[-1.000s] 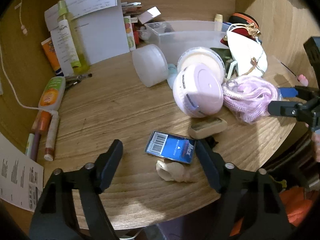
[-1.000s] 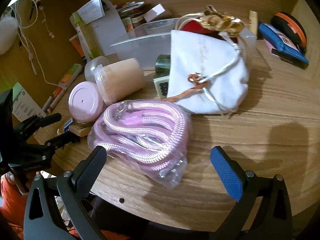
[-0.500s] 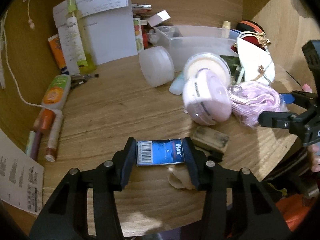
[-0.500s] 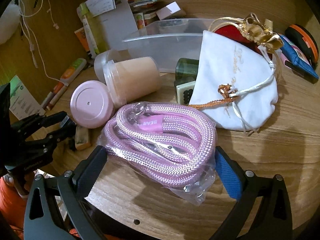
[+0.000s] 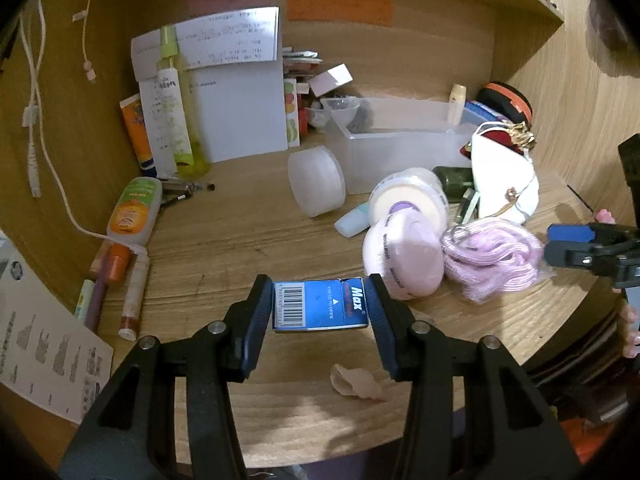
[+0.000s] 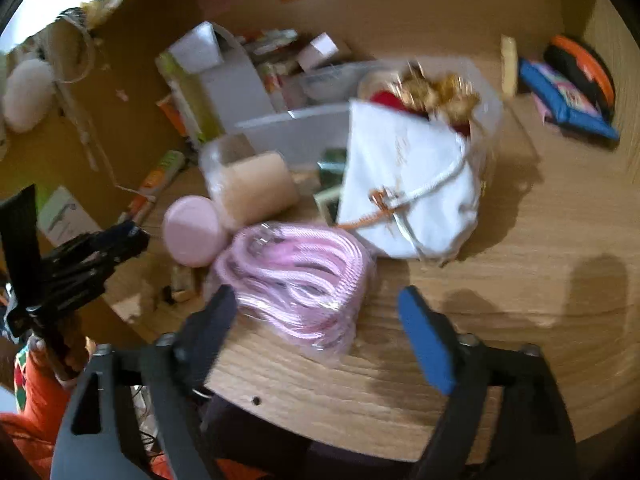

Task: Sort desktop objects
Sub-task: 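Grasp the blue barcode card with the left tool while the right tool grasps the pink round jar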

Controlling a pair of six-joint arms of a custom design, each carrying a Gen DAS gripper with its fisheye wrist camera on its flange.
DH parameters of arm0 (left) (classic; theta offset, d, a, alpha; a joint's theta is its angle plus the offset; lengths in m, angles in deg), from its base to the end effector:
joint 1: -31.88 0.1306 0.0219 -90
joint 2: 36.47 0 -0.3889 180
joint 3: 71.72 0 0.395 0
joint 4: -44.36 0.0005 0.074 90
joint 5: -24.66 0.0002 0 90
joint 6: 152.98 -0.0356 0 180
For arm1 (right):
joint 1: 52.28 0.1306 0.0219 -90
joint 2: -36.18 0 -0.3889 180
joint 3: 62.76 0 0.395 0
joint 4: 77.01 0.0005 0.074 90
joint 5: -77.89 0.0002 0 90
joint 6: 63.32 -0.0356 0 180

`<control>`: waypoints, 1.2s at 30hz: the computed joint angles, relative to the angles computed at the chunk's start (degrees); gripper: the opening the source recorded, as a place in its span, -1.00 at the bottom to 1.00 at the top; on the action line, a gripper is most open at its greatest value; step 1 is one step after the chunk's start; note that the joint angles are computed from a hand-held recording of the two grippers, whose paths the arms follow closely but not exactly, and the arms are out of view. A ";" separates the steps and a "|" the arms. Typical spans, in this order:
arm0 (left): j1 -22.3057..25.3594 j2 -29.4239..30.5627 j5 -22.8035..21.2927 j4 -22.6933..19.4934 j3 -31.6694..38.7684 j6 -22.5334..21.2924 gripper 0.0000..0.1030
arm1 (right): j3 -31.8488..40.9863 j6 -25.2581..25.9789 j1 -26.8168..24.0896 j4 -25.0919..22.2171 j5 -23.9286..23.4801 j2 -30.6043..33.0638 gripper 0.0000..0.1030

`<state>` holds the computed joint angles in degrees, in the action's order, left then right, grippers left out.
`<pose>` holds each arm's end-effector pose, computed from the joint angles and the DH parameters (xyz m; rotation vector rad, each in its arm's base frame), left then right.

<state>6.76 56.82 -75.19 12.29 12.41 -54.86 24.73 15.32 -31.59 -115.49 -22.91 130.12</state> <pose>0.4696 -0.2140 0.3839 0.2487 2.2662 -0.1073 0.4825 0.1888 0.3971 -0.2878 2.3747 0.4910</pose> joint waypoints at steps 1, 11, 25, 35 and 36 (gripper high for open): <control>-0.17 -0.29 -0.21 0.00 -0.18 0.09 -0.09 | 0.17 0.74 0.51 0.05 0.90 -0.34 0.70; -0.68 -4.36 -2.23 0.51 -4.09 2.79 -0.09 | 10.85 8.68 6.69 -2.69 -1.39 7.06 0.69; 2.45 -7.82 0.87 1.86 -9.06 4.63 -0.09 | 21.39 4.40 9.80 -10.84 2.21 17.26 0.52; 3.91 -6.07 5.25 4.41 -7.97 3.51 -0.09 | 25.91 1.23 9.42 -12.72 1.33 21.31 0.22; 4.02 -6.04 5.42 4.76 -7.81 3.60 -0.09 | 25.97 0.82 9.22 -12.88 0.53 21.32 0.22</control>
<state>10.78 50.79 -69.77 17.05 4.60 -51.25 50.70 16.14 -22.37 -128.37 -22.38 151.44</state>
